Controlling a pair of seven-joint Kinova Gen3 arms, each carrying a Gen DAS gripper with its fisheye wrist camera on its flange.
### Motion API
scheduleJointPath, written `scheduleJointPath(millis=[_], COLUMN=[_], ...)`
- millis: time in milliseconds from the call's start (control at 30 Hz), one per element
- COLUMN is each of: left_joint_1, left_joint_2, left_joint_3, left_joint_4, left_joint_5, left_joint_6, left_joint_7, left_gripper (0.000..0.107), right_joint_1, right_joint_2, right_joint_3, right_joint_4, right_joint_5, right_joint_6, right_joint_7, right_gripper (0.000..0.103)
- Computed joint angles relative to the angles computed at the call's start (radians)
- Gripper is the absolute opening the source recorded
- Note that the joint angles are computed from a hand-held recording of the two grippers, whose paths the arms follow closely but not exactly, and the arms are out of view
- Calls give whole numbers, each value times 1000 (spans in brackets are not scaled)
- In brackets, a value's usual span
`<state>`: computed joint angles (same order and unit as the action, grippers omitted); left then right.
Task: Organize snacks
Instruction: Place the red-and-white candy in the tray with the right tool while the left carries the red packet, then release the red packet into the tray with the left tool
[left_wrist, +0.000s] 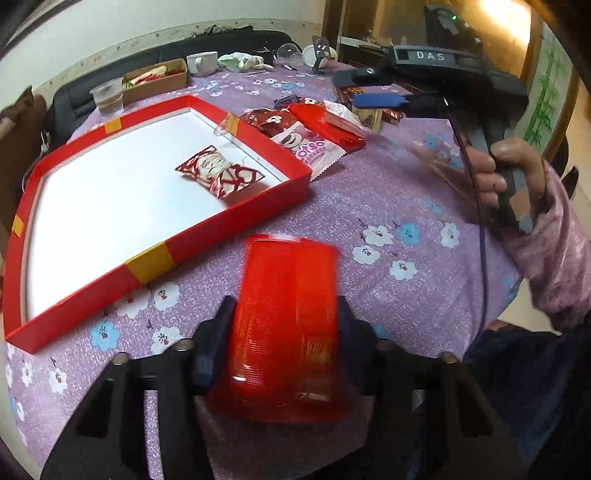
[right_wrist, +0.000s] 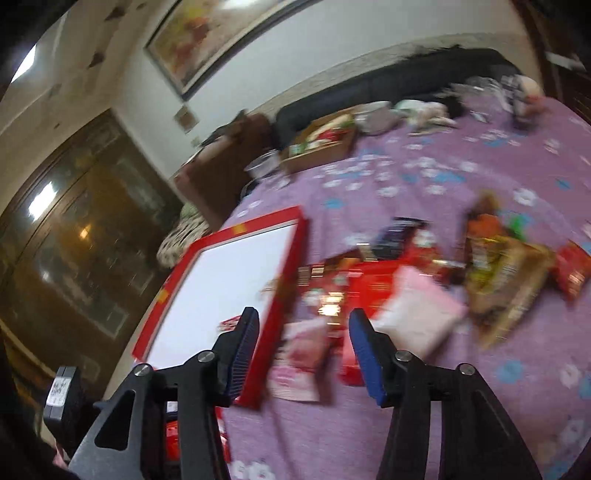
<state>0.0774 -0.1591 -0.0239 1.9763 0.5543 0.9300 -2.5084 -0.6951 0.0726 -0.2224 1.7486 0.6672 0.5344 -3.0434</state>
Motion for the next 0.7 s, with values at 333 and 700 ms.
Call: scheduleJointPath(millis=[333,700], left_joint_1=[7,-67], left_joint_2=[-8,-27], left_joint_3=[-34,-25], left_joint_4=[-2,-65], left_joint_5=[91,129], left_joint_6=[39,-30], left_joint_7=[18,138], left_gripper=[48,48], right_joint_1=[135,42], right_joint_2=[-15,33], right_joint_3=[17,70], right_joint_4=[71,55], right_joint_5=[-249,-60], right_joint_6=[-50,-7], right_joint_7=[39,-139], right_gripper=[66,38])
